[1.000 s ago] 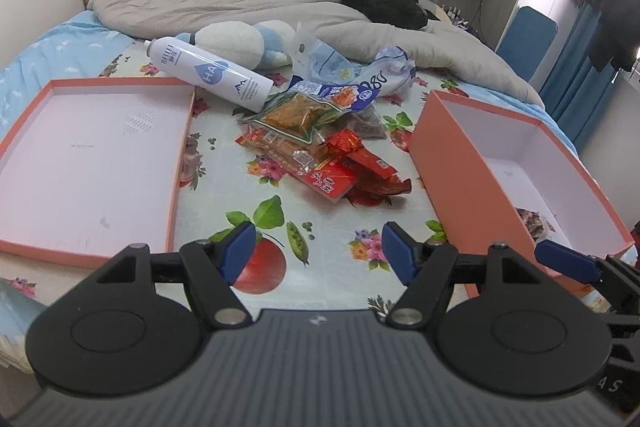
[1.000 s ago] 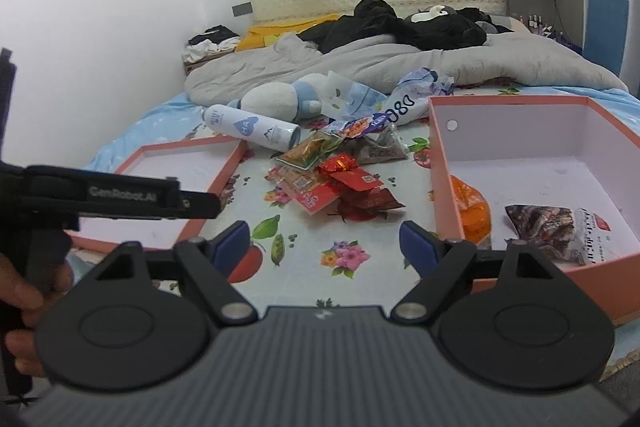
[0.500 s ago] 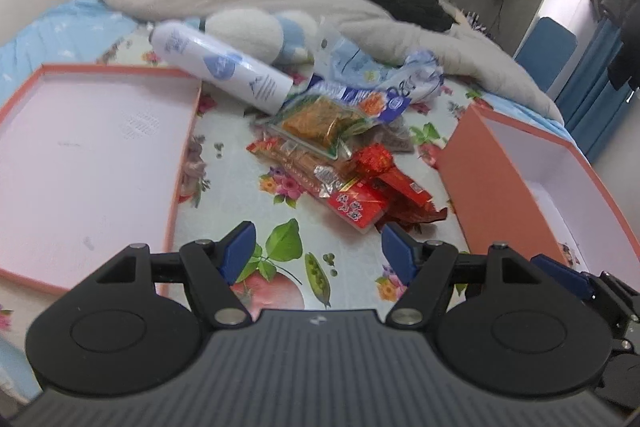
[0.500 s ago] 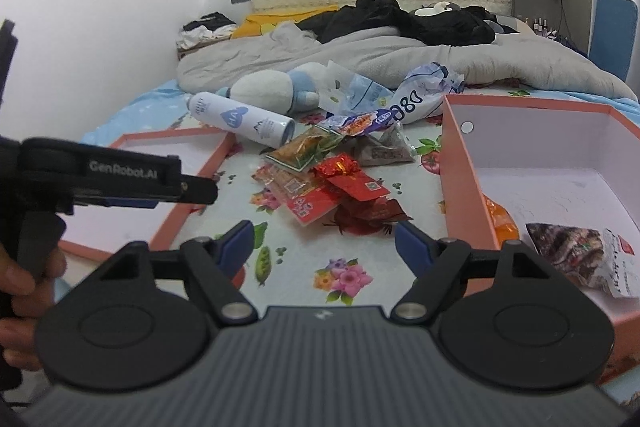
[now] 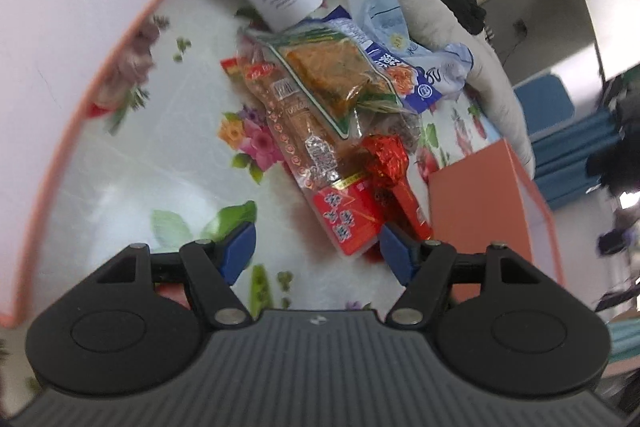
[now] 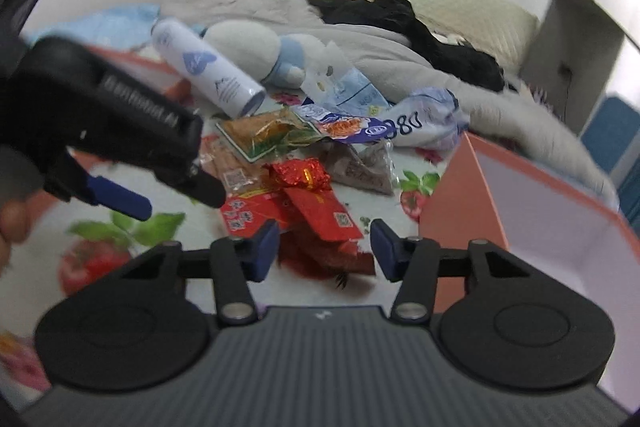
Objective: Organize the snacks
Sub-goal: 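Grasp the bread packet with left tool while right tool grasps red candy packet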
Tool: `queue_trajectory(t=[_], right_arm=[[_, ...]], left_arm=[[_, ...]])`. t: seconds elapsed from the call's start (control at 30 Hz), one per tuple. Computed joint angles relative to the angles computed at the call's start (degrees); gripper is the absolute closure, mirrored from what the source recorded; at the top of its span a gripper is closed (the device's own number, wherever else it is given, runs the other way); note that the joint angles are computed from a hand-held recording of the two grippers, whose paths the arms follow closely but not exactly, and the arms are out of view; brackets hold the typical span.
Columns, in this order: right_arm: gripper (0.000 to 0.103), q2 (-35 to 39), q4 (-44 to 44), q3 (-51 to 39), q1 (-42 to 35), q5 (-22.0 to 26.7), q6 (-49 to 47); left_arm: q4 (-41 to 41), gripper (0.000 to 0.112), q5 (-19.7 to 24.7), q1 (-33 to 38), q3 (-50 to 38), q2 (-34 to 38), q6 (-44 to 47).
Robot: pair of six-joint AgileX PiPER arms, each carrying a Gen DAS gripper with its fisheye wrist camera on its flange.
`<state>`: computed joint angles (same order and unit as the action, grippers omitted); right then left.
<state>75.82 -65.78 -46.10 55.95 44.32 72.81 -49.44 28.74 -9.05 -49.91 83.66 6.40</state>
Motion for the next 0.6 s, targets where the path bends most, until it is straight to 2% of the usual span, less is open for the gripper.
queue_trajectory(t=[0.17, 0.43, 0.47, 0.53, 0.6], right_arm=[[0.062, 3.85, -1.59, -1.23, -1.77, -2.05, -3.45], [0.079, 6.53, -2.8, -2.32, -3.44, -3.67, -3.42], [0.085, 6.74, -2.55, -2.27, -3.86, -4.16, -3.2], [0.09, 6.17, -2.66, -1.69, -4.64, -5.28, -2.08], [0.095, 5.13, -1.85, -1.45, -5.37, -6.21, -1.83]], left_arm=[[-10.12, 0.041, 0.95, 0.83, -1.28, 4.63, 7.79], [-20.68, 0.058, 1.19, 1.36, -2.44, 9.93, 14.39], [-20.96, 0.063, 0.83, 1.26, -2.61, 10.36, 14.16], [-21.74, 0.074, 0.4, 1.35, -2.66, 10.83, 13.47], [-21.99, 0.091, -0.15, 1.31, -2.7, 11.07, 12.72]])
